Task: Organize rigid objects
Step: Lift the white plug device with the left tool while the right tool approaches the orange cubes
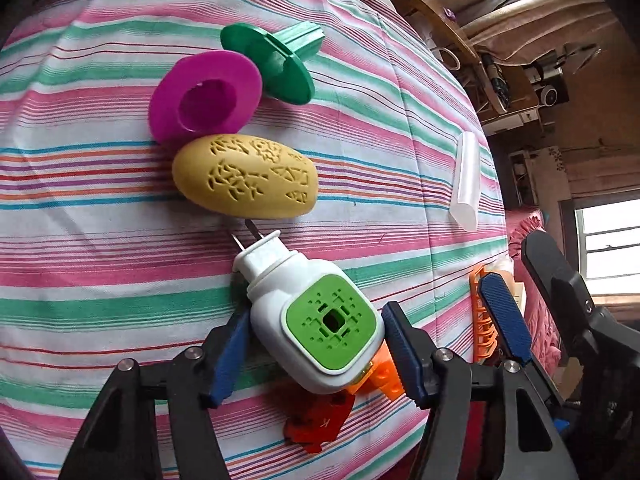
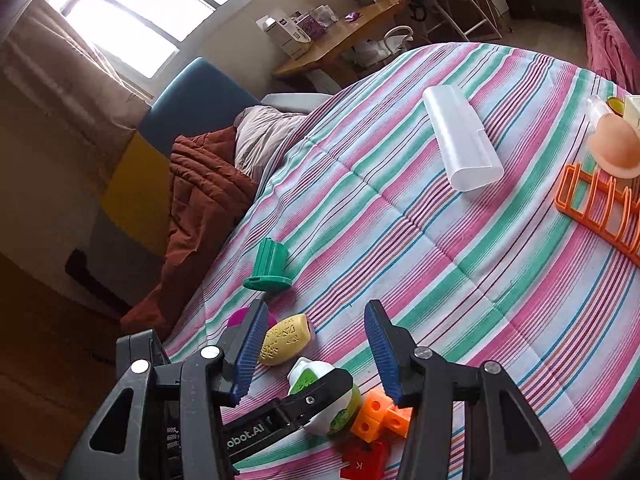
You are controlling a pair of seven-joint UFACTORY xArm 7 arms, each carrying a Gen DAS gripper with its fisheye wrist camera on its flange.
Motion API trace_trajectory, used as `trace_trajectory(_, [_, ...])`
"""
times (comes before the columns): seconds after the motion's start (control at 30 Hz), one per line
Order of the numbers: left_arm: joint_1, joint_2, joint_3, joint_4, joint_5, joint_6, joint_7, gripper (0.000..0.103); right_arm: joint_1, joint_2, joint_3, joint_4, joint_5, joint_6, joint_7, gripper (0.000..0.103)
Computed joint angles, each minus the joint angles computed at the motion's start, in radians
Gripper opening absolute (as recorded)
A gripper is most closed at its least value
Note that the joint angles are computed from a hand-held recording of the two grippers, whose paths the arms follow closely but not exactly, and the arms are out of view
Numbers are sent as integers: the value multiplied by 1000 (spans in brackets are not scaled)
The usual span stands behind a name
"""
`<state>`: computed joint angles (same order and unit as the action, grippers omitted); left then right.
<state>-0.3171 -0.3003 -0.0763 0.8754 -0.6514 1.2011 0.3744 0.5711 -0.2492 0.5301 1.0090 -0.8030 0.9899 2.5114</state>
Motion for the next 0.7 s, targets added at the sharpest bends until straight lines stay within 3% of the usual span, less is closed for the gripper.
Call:
trace_trajectory(0.3, [62, -172, 85, -141, 143, -76, 254, 65, 1, 6, -18, -13, 30, -55, -17, 52])
trace_trajectory(0.43, [115, -235, 155, -184, 169, -35, 337, 63, 2, 19, -22, -3, 42, -61, -45, 52])
trace_trajectory(0.5, [141, -270, 181, -210, 180, -15, 381, 56, 4, 28, -28, 2, 49, -73, -65, 52])
trace_trajectory(0.7, [178, -303, 207, -237, 151, -1, 412, 54, 21, 81, -50, 47, 78, -83, -164, 52])
